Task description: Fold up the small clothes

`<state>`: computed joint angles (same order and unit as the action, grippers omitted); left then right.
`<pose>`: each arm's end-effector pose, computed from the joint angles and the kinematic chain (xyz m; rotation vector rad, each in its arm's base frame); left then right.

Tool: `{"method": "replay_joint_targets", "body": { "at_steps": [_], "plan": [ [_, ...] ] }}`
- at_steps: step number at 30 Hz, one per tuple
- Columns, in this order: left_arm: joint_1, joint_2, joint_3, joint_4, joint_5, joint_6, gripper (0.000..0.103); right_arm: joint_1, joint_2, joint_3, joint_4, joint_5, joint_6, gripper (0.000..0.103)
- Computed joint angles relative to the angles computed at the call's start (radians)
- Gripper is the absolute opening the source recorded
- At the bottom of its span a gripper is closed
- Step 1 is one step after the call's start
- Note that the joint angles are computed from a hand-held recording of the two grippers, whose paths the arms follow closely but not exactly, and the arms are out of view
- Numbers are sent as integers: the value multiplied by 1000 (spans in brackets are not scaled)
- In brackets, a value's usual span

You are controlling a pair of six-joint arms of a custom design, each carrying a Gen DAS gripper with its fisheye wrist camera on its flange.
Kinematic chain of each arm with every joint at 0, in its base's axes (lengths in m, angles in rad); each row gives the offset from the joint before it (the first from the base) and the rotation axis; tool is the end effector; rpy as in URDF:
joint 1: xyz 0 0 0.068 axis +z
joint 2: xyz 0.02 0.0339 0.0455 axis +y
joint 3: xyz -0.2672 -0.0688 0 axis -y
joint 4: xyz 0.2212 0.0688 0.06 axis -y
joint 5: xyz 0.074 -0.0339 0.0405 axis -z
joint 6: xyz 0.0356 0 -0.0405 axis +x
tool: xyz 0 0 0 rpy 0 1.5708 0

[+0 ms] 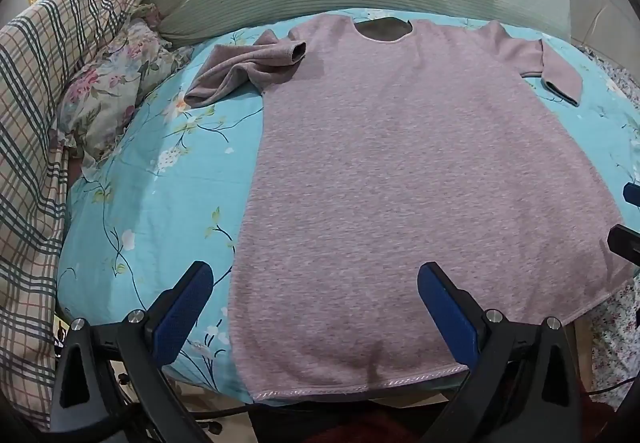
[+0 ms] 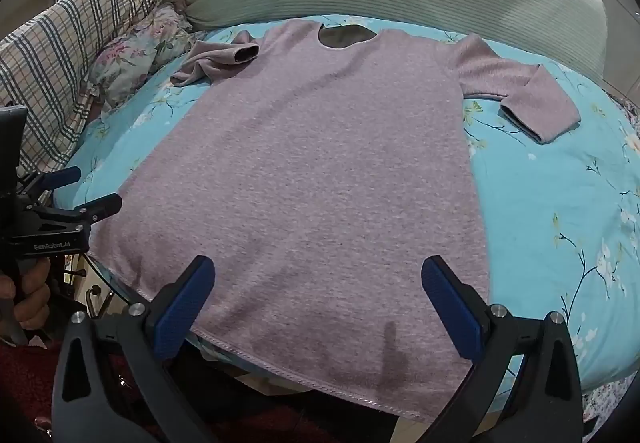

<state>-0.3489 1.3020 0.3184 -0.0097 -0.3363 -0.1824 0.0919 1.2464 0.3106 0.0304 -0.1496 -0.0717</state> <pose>0.1734 -0.0506 0.1300 0.0820 2.4944 0.2139 0.1805 0.0220 0.1384 -0.2657 2.4578 0.1938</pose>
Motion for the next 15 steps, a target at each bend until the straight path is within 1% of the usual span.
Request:
{"method": "replay_joint_targets", "body": {
  "at_steps": [5, 6, 10, 11, 12, 15],
  "plan": [
    [-8, 1, -1, -1, -3, -9, 102, -24, 4, 15, -9, -21, -12, 103],
    [-10, 0, -1, -2, -3, -11, 102, 0, -5, 2, 0, -5, 6, 103],
    [-24, -7, -4, -7, -9, -20, 102, 4, -28, -4, -8, -6, 20, 103],
    [-33, 41, 3, 34, -14, -28, 102, 3, -29, -3, -8, -6, 18, 103],
    [-17, 42, 4, 40, -4, -13, 102, 2, -23, 0, -2, -8, 17, 103],
    [-22, 47, 4, 43, -6, -18, 102, 5, -16, 0, 4, -7, 16, 103]
  ]
}}
